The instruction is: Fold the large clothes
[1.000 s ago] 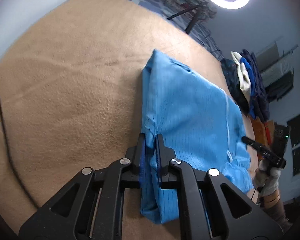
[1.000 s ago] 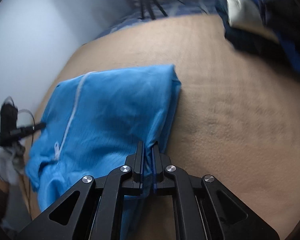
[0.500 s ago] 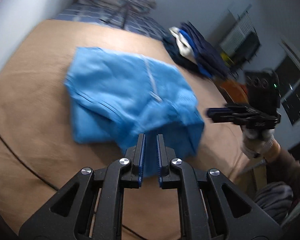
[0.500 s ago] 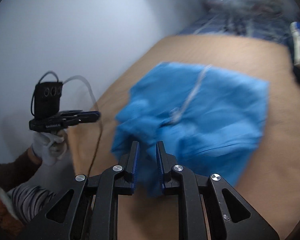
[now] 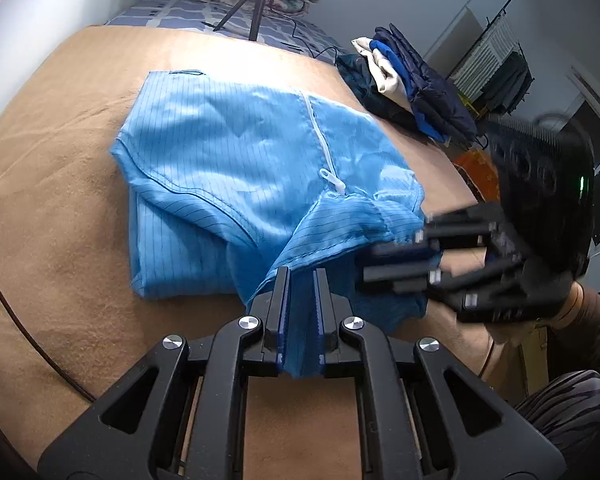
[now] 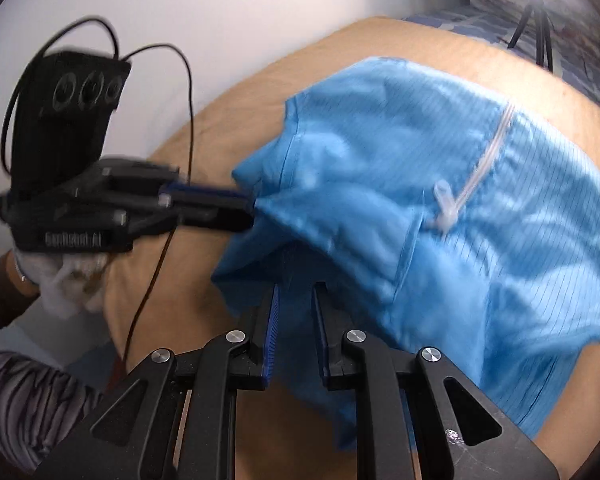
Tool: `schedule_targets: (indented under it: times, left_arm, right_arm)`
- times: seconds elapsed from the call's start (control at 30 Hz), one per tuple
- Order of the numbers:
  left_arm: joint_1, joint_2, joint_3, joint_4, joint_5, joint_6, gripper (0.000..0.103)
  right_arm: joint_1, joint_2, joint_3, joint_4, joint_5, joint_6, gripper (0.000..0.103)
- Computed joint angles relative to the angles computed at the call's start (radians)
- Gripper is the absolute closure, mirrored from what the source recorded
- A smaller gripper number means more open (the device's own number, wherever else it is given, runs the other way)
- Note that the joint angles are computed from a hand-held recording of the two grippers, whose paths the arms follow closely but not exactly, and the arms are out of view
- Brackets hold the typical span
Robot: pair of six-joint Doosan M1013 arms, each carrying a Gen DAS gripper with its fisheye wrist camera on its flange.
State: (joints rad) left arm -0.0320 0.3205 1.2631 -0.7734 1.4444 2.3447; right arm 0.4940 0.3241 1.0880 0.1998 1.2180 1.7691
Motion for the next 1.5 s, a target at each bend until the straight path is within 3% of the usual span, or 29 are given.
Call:
schedule_targets:
  times: [0.2, 0.4, 0.63, 0.8, 0.97, 1.03, 1.1, 1.27, 1.5]
  left_arm:
    - [0.011, -0.007, 0.001, -0.03, -0.001, 0.015, 0.096]
    - [-0.017, -0.011, 0.001, -0.021, -0.033, 0.048, 0.096]
    - [-0.038, 0.023, -0.005, 0.053, -0.037, -0.023, 0.096]
    - [-0.016, 0.003, 0.004, 0.012, -0.038, -0.011, 0.096]
    - [-0.011, -0.018, 0.018, -0.023, 0.009, 0.013, 0.096]
    - [-0.015, -0.02, 0.024, -0.038, 0.043, 0.017, 0.096]
    - [-0.026, -0.028, 0.037, -0.04, 0.056, 0.028, 0.096]
    - [-0.061, -0.046, 0.069, -0.027, 0.073, 0.054, 0.096]
    - [-0.063, -0.044, 0.076, -0.015, 0.081, 0.047, 0.096]
  right_arm:
    - [0.002, 0.057, -0.118, -0.133, 0.023, 0.013, 0.088]
    - [-0.021, 0.123, -0.21, -0.107, 0.057, -0.036, 0.088]
    - [-0.051, 0.198, -0.257, -0.065, 0.156, 0.014, 0.088]
    - [-0.074, 0.101, -0.161, -0.025, 0.023, 0.013, 0.088]
    - [-0.08, -0.013, -0.034, -0.056, -0.017, -0.059, 0.085]
    - [-0.066, -0.039, -0.003, -0.084, -0.008, -0.087, 0.05]
    - [-0.035, -0.068, 0.041, -0.165, -0.016, -0.125, 0.042]
    - [-0.005, -0.06, 0.04, -0.244, 0.044, -0.214, 0.042]
    - [0.031, -0.034, 0.036, -0.385, 0.026, -0.307, 0.042]
